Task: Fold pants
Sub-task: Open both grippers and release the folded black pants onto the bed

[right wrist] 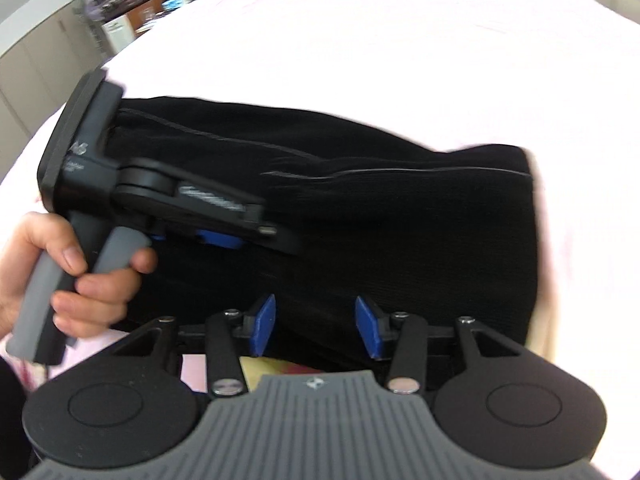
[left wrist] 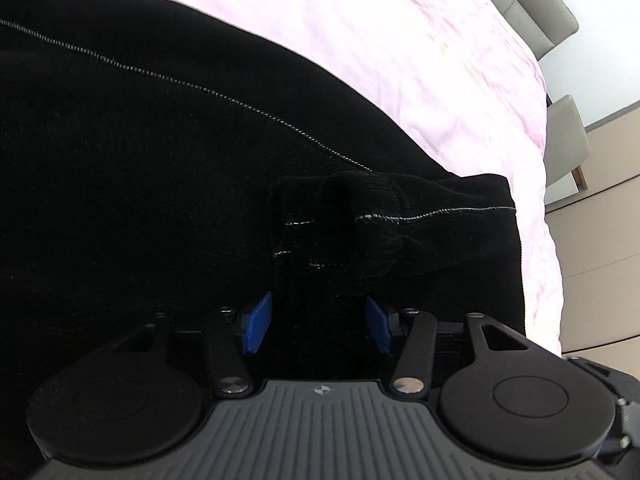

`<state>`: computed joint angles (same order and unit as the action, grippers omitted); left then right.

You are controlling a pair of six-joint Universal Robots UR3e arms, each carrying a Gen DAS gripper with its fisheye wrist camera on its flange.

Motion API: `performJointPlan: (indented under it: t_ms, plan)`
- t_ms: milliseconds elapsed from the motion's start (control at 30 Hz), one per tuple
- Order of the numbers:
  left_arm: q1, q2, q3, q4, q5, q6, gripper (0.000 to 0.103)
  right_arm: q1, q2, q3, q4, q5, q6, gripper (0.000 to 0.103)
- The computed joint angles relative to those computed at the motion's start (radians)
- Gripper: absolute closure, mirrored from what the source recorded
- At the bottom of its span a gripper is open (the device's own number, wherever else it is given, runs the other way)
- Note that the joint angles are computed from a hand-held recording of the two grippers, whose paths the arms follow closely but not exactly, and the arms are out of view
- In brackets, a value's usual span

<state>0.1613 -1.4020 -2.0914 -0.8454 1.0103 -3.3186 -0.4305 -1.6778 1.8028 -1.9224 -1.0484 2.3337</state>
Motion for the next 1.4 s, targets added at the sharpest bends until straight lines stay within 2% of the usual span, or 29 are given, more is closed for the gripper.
performJointPlan:
  t_ms: [133, 233, 267, 300, 400, 567, 667, 800, 867, 967, 1033, 1100, 1233, 1333, 1400]
  plan:
    - [-0.031, 0.034, -0.024, 0.048, 0.043, -0.043, 0.057, -0.099, -0.033, -0.035, 0.037, -0.011, 0.002, 0.06]
    - [-0.073, 0.075, -0.018, 0.081, 0.102, -0.06, 0.071, -0.196, -0.084, -0.002, 0.037, -0.005, -0.006, 0.06]
    - [-0.081, 0.091, -0.005, 0.078, 0.113, -0.049, 0.079, -0.215, -0.08, -0.002, 0.026, -0.008, -0.002, 0.06]
    - [-0.078, 0.107, 0.01, 0.068, 0.102, -0.028, 0.084, -0.239, -0.076, -0.001, 0.018, -0.008, -0.007, 0.06]
    - [-0.084, 0.11, 0.144, -0.025, 0.113, 0.043, 0.085, -0.268, -0.055, -0.023, 0.013, 0.0, 0.012, 0.06]
    - [-0.096, 0.038, 0.359, -0.165, 0.206, 0.153, 0.085, -0.244, -0.012, -0.114, 0.047, 0.062, 0.041, 0.061]
    - [-0.051, 0.026, 0.356, -0.199, 0.223, 0.19, 0.085, -0.209, 0.019, -0.157, 0.066, 0.086, 0.052, 0.068]
    - [0.02, 0.036, 0.249, -0.179, 0.183, 0.201, 0.085, -0.109, 0.12, -0.145, -0.085, 0.073, 0.15, 0.072]
    - [-0.03, -0.008, 0.219, -0.12, 0.219, 0.178, 0.084, -0.059, 0.177, -0.145, -0.146, 0.035, 0.193, 0.075]
    - [-0.075, -0.047, 0.172, -0.024, 0.255, 0.158, 0.082, 0.028, 0.264, -0.121, -0.267, -0.092, 0.219, 0.076]
    - [-0.052, -0.029, 0.148, -0.033, 0.228, 0.17, 0.08, 0.067, 0.313, -0.08, -0.346, -0.161, 0.189, 0.077]
    - [-0.056, -0.023, 0.149, -0.041, 0.226, 0.174, 0.078, 0.083, 0.332, -0.025, -0.44, -0.182, 0.186, 0.077]
    - [-0.043, 0.012, 0.18, -0.107, 0.21, 0.211, 0.07, 0.091, 0.328, -0.118, -0.329, -0.19, 0.208, 0.075]
    - [-0.025, 0.058, 0.221, -0.154, 0.182, 0.265, 0.066, 0.055, 0.29, -0.184, -0.228, -0.134, 0.188, 0.075]
    - [-0.012, 0.078, 0.247, -0.153, 0.158, 0.275, 0.065, 0.039, 0.276, -0.209, -0.23, -0.103, 0.186, 0.075]
